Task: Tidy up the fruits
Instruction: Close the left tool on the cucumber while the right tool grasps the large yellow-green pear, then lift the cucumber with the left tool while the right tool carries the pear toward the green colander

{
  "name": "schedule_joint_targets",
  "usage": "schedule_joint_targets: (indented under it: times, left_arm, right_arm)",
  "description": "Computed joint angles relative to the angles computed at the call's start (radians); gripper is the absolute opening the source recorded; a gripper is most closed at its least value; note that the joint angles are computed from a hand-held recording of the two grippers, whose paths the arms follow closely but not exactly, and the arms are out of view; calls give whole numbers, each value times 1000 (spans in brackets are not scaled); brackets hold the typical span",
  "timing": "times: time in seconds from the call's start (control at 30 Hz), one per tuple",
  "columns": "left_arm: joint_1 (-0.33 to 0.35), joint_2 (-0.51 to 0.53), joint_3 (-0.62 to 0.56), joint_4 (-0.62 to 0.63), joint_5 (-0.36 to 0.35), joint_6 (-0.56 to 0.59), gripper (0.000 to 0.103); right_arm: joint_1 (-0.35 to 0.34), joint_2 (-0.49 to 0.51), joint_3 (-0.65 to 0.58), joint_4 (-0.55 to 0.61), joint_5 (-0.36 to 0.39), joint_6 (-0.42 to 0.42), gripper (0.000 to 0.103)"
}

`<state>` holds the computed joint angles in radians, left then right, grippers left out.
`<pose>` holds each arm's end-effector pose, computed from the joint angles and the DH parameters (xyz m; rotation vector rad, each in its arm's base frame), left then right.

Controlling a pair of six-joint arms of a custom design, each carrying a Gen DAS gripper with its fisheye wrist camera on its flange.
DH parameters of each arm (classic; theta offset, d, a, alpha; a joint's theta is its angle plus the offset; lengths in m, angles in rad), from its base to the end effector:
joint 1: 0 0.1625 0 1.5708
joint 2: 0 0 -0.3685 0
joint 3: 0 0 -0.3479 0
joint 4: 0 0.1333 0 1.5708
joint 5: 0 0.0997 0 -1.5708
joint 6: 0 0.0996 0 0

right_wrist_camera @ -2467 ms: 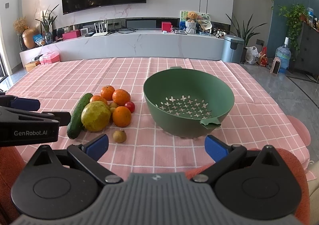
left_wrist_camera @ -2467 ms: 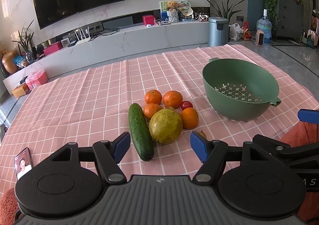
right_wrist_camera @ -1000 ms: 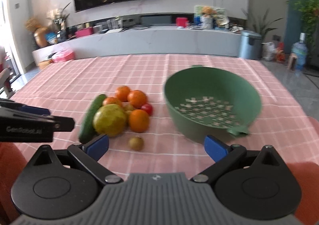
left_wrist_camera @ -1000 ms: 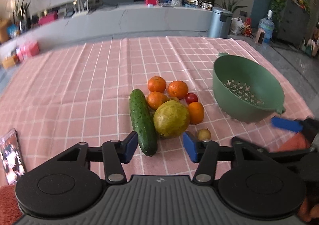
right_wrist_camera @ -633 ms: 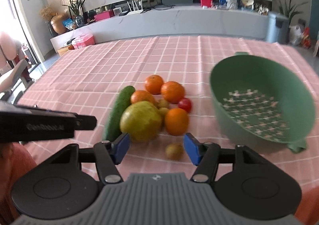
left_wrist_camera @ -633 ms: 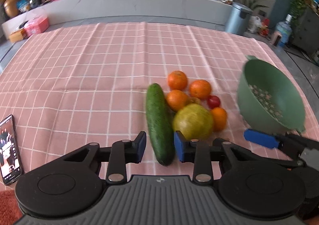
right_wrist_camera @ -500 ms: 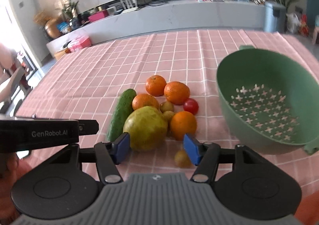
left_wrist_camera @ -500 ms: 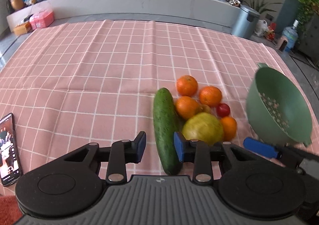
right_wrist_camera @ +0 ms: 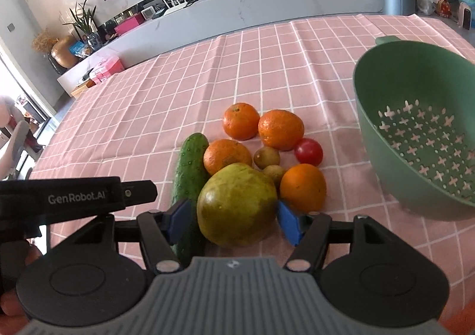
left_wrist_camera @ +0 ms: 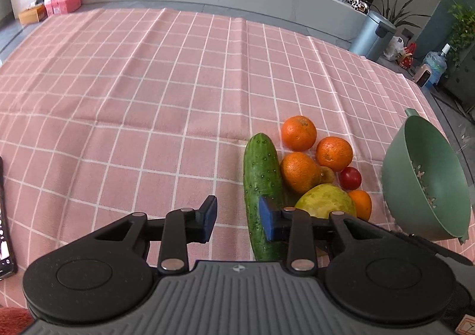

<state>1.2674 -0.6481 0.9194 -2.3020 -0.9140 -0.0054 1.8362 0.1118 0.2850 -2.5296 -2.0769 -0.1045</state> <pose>-0.0398 -0.7769 0.2653 0.1722 2.4767 -0.7021 0.2966 -0.7669 -0.0337 0.2846 -2.5665 0.7944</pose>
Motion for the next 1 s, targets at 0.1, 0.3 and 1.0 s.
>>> schedule_joint_targets:
  times: [0.1,0.3,1.0]
  left_arm:
    - [8,3,-9,10,-25,-5,38]
    - [20,19,-38,33,-57,-23,39]
    - [22,153,-244,172,-77,-15,50]
  right_arm:
    - [-6,34,-69,62,-3,31,62]
    - [-10,108,-203,120,-2,18,62]
    - [-10,-189,318,-111,1,-88,60]
